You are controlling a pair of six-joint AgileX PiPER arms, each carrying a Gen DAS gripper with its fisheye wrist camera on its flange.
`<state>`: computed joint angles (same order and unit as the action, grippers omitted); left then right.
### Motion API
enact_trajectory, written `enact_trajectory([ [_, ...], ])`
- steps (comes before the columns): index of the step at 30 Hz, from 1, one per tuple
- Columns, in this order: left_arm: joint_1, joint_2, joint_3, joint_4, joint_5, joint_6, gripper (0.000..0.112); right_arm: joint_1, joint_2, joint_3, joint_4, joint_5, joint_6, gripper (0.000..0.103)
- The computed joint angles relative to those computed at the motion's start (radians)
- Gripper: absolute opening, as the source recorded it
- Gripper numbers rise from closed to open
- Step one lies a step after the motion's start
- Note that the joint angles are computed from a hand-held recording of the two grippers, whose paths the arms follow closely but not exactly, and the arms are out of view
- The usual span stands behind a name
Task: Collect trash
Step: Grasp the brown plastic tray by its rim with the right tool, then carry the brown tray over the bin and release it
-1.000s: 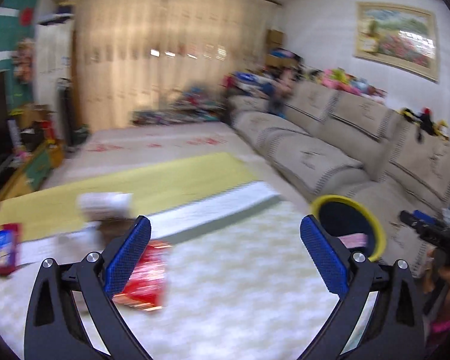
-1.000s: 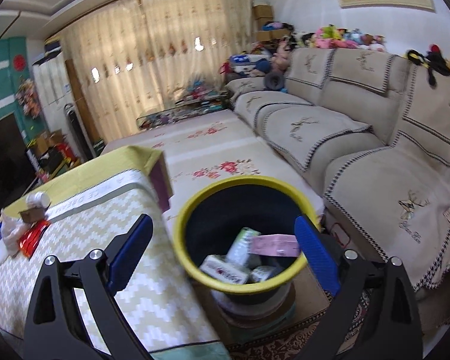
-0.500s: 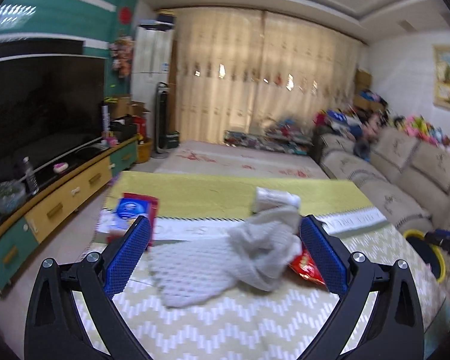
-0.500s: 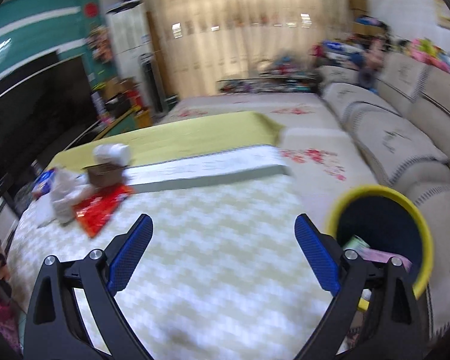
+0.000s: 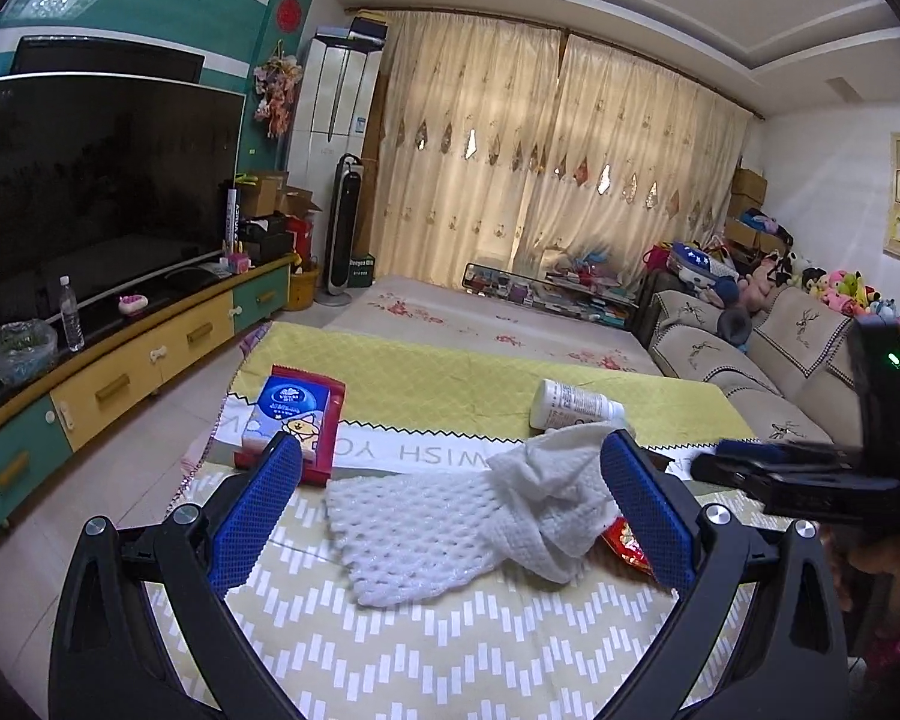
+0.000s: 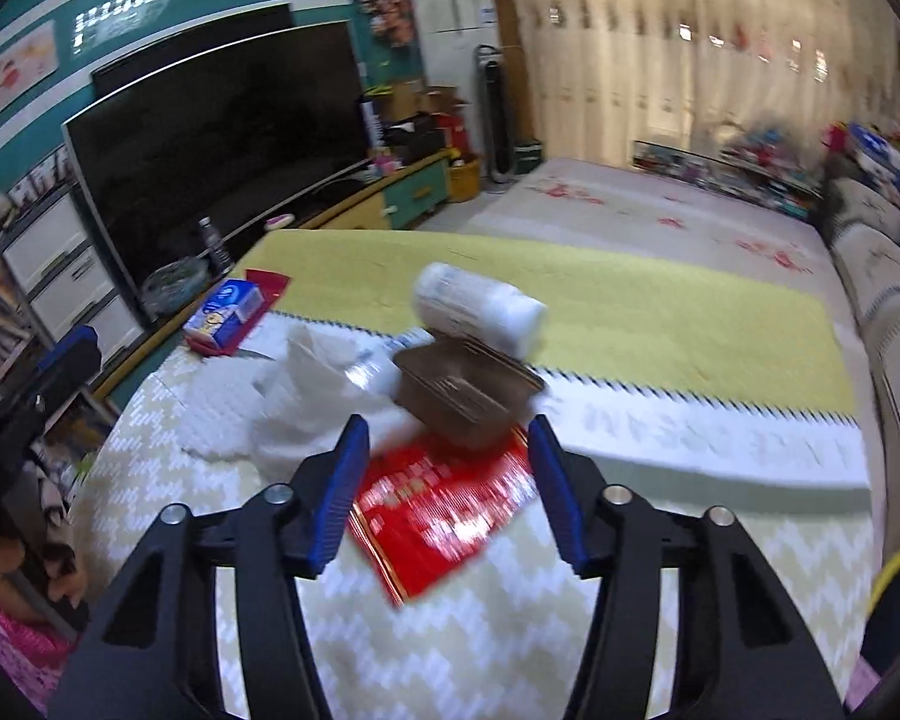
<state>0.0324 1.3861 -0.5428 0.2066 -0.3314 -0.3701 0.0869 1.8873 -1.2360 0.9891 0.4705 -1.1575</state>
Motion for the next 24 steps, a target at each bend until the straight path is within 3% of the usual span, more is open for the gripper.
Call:
enact_trajectory([
  [5, 0.003, 0.005, 0.007, -0.003, -0.018, 0.005, 0.098, 0.043, 0.104, -0.145, -0.18, 0.032, 0.169, 0.036],
  [12, -0.008, 0.002, 0.002, -0.001, 0.002, 0.002, 0.098, 0.06, 0.208, -0.279, -0.328, 0.093, 0.27, 0.036],
  [14, -0.013, 0.002, 0.002, -0.019, 0.003, 0.02, 0.098, 0.062, 0.214, -0.276, -0.339, 0.091, 0.255, 0.035],
  [18, -0.024, 0.002, 0.001, -0.051, 0.01, 0.051, 0.098, 0.067, 0.213, -0.262, -0.342, 0.07, 0.24, 0.005],
  [24, -0.021, 0.005, -0.001, -0.038, 0.011, 0.04, 0.098, 0.031, 0.125, -0.149, -0.164, 0.048, 0.064, 0.004],
])
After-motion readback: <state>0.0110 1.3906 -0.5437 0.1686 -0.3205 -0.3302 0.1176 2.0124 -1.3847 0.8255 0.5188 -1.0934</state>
